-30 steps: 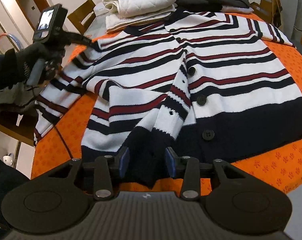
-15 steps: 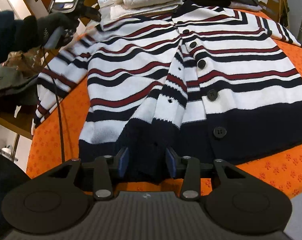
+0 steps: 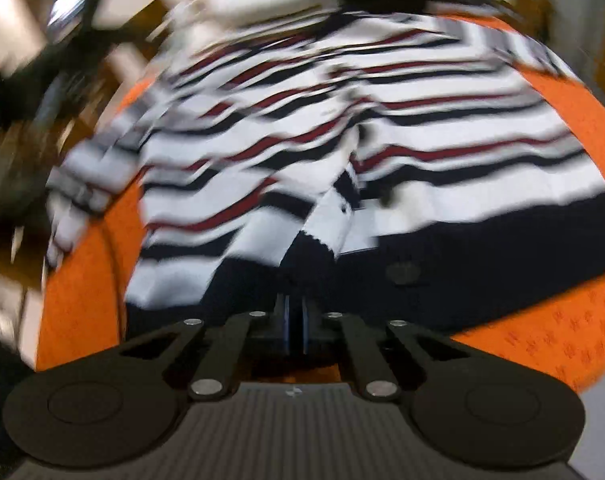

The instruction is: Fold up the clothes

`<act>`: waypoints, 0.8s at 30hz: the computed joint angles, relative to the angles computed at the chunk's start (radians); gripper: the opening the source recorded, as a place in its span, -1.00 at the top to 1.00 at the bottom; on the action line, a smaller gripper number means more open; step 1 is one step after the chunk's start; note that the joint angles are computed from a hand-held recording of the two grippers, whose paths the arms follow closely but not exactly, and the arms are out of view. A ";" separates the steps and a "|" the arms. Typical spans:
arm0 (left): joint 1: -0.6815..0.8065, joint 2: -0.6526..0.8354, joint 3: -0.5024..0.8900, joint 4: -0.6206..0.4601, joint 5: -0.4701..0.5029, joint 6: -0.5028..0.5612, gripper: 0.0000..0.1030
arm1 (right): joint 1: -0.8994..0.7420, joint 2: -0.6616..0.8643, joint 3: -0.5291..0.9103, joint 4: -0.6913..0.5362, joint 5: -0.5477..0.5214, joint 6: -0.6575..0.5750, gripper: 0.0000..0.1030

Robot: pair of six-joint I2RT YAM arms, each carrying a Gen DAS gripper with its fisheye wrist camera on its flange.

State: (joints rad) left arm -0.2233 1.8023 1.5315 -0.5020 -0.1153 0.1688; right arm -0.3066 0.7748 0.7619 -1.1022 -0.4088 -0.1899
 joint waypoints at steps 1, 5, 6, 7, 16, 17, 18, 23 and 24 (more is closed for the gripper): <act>-0.004 -0.036 -0.032 0.002 0.009 -0.004 0.84 | -0.068 0.007 -0.003 -0.009 -0.005 -0.025 0.77; -0.017 -0.168 -0.121 -0.030 0.045 -0.045 0.80 | -0.278 0.018 0.002 -0.066 -0.022 -0.168 0.76; -0.020 -0.197 -0.137 -0.042 0.053 -0.054 0.79 | -0.315 0.016 0.005 -0.080 -0.032 -0.206 0.73; -0.025 -0.226 -0.152 -0.054 0.058 -0.060 0.79 | -0.344 0.018 0.011 -0.094 -0.054 -0.237 0.69; -0.114 -0.466 -0.281 -0.153 0.013 -0.098 0.63 | -0.276 0.025 0.015 -0.058 -0.091 -0.243 0.22; -0.129 -0.488 -0.293 -0.166 0.001 -0.109 0.62 | -0.277 0.026 0.021 -0.053 -0.090 -0.244 0.22; -0.144 -0.509 -0.304 -0.180 -0.009 -0.122 0.62 | -0.278 0.026 0.028 -0.049 -0.079 -0.251 0.22; -0.254 -0.605 -0.364 -0.254 -0.092 -0.239 0.57 | -0.442 0.117 0.081 -0.068 -0.110 -0.420 0.22; -0.288 -0.622 -0.377 -0.272 -0.119 -0.277 0.56 | -0.493 0.154 0.098 -0.073 -0.124 -0.475 0.22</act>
State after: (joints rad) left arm -0.5114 1.1800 1.1540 -0.7738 -0.2346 -0.1082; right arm -0.8001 0.9288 0.8598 -1.1755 -0.5330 -0.6653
